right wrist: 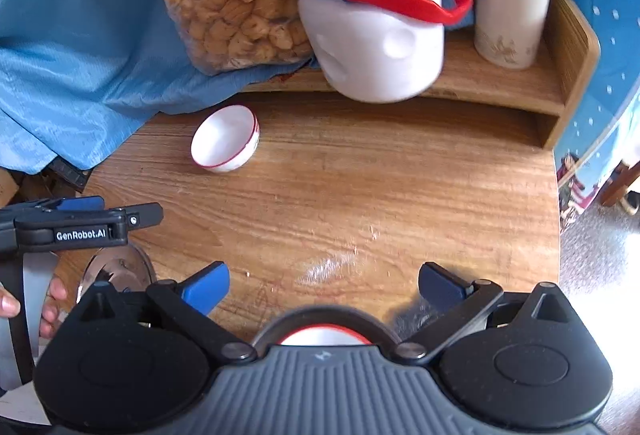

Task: Organize plates and bowls
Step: 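Move both grippers to the second white red-rimmed bowl rim and close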

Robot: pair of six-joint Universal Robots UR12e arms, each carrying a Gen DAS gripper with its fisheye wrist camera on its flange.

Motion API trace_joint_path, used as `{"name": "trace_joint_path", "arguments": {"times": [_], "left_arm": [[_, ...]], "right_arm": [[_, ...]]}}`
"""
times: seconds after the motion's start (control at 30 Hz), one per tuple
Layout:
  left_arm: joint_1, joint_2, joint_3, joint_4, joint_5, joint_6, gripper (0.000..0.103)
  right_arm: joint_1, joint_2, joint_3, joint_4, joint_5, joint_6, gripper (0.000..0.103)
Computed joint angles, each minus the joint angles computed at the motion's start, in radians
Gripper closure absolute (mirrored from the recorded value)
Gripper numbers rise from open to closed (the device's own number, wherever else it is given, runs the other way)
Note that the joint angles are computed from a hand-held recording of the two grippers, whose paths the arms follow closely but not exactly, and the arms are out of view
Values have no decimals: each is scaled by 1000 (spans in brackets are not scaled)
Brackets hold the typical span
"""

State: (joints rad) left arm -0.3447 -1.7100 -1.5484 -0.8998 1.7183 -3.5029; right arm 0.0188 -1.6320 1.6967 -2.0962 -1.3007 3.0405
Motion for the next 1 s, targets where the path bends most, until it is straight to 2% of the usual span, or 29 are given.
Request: {"name": "trace_joint_path", "arguments": {"times": [0.13,0.3,0.53,0.7,0.8,1.0], "left_arm": [[32,-3,-14,37,-10,-18,1],[62,-26,-18,112,-39,-11,1],[79,-82,22,113,-74,38,1],[78,-99,24,132,-44,71,1],[71,-106,30,116,-9,89,1],[67,-117,36,129,16,120,1]], "right_arm": [[23,24,-16,-50,-31,28,0],[46,77,-51,-97,-26,56,0],[94,165,-88,-149,-73,90,0],[110,199,-87,-219,-38,122,0],[126,215,-87,-257,-63,148,0],[142,238,-96,-265,-86,158,1]]}}
